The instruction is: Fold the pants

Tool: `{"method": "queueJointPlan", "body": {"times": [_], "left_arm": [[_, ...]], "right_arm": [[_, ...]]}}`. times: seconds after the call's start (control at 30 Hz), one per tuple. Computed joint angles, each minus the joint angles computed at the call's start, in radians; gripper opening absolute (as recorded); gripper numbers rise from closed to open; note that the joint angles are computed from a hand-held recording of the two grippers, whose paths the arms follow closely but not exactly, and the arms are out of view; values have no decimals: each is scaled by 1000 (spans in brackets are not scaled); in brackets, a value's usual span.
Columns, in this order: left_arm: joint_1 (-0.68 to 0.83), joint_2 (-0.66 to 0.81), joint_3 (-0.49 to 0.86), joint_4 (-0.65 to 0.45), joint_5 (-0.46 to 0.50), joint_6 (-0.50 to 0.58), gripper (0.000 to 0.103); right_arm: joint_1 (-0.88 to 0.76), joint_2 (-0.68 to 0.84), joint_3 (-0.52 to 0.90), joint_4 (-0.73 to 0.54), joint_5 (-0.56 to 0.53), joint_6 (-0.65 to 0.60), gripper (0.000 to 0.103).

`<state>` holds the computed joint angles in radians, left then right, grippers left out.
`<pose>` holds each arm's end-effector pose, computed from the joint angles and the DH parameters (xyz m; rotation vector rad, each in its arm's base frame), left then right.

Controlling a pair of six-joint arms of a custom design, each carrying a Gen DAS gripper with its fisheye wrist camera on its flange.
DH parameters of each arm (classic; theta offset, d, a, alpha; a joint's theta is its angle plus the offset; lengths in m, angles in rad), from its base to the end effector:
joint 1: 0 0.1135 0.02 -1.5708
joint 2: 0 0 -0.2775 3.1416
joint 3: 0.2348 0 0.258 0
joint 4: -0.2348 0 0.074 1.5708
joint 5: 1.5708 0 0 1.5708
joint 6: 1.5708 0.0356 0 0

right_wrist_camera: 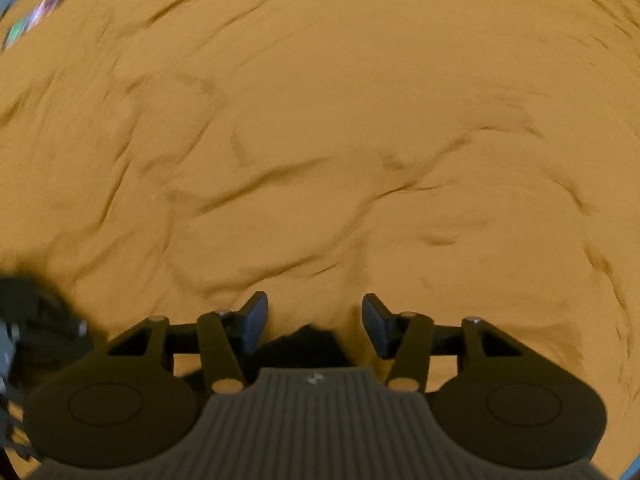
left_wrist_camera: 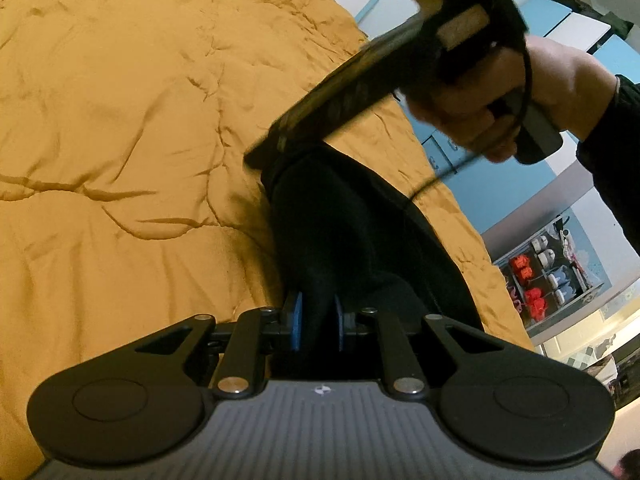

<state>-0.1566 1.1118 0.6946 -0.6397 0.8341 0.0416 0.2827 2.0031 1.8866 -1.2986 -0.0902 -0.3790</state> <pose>0.1924 -0.0571 0.2302 0.5282 2.4190 -1.1249 0.3923 0.1173 0.2878 -0.9777 2.8144 0.1231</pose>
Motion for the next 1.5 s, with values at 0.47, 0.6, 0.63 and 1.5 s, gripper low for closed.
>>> {"method": "queueJointPlan", "body": {"times": [0.47, 0.6, 0.63, 1.5], "left_arm": [[17, 1, -3, -23, 12, 22, 16], [8, -12, -8, -14, 4, 7, 16], [-1, -18, -7, -13, -3, -1, 16], [180, 64, 109, -145, 62, 9, 17]], "right_arm": [[-92, -6, -41, 134, 198, 236, 0], [-87, -77, -97, 158, -3, 201, 46], [-75, -84, -109, 158, -35, 181, 49], [-117, -560, -481, 253, 84, 449, 25]]}}
